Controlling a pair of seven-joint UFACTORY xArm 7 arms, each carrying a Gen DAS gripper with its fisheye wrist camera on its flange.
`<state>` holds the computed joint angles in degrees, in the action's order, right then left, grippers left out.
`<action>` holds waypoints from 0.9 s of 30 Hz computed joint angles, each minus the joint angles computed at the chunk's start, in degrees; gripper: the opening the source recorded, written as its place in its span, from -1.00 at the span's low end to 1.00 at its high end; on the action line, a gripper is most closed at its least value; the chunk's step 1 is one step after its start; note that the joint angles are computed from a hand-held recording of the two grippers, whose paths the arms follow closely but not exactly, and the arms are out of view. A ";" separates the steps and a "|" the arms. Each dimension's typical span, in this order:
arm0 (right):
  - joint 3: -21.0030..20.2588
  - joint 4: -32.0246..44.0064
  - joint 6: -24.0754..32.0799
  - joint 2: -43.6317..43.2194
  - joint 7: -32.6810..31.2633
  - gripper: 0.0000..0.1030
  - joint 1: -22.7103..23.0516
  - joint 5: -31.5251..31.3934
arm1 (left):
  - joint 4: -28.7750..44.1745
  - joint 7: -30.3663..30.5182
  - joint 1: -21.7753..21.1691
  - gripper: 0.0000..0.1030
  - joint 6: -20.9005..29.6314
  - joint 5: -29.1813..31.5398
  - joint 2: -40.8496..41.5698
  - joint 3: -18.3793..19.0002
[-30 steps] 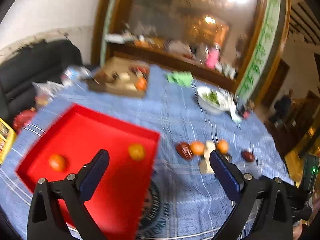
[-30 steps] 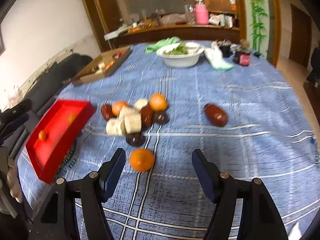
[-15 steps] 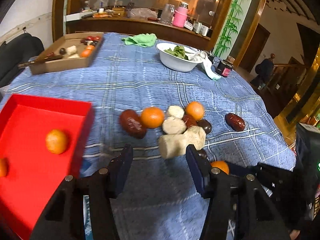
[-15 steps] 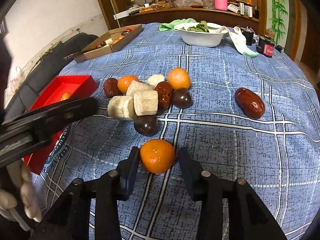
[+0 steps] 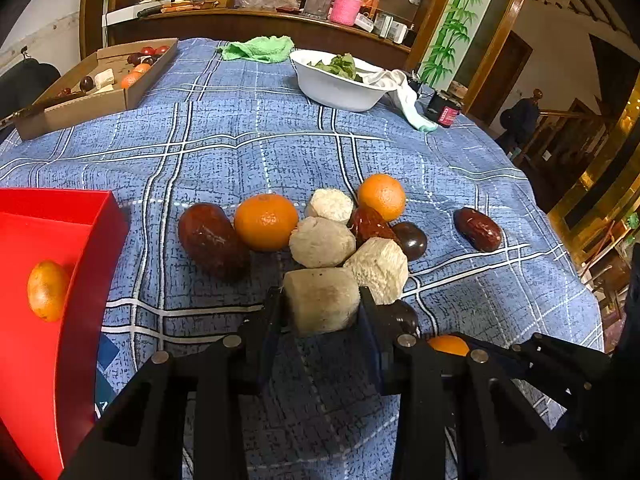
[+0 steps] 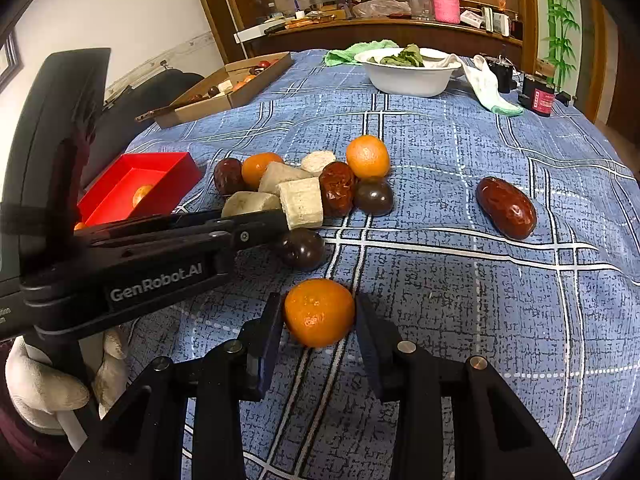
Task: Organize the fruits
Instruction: 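Grasp a beige cake block with the left gripper while the right grasps a tangerine, then carry the cake block and tangerine over the red tray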
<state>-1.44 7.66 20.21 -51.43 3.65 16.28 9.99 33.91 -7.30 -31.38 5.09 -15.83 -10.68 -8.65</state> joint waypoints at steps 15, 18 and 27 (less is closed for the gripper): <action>1.32 -0.77 2.77 -4.64 2.02 -0.28 -0.67 -0.63 | -6.66 -10.14 6.18 -0.43 0.15 10.46 -11.82 -3.82; 2.31 -1.27 3.98 -7.51 3.17 -0.28 -0.36 -0.93 | -9.98 -11.55 6.68 -0.43 0.38 11.61 -17.69 -3.22; 5.66 -0.05 6.03 -10.64 7.40 -0.28 3.12 -1.74 | -17.78 -12.56 9.35 -0.43 6.23 12.47 -33.50 1.22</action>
<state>4.22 7.60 26.23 -62.07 11.05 19.40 8.25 16.12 -19.86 -22.02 11.32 -3.37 -44.18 -7.43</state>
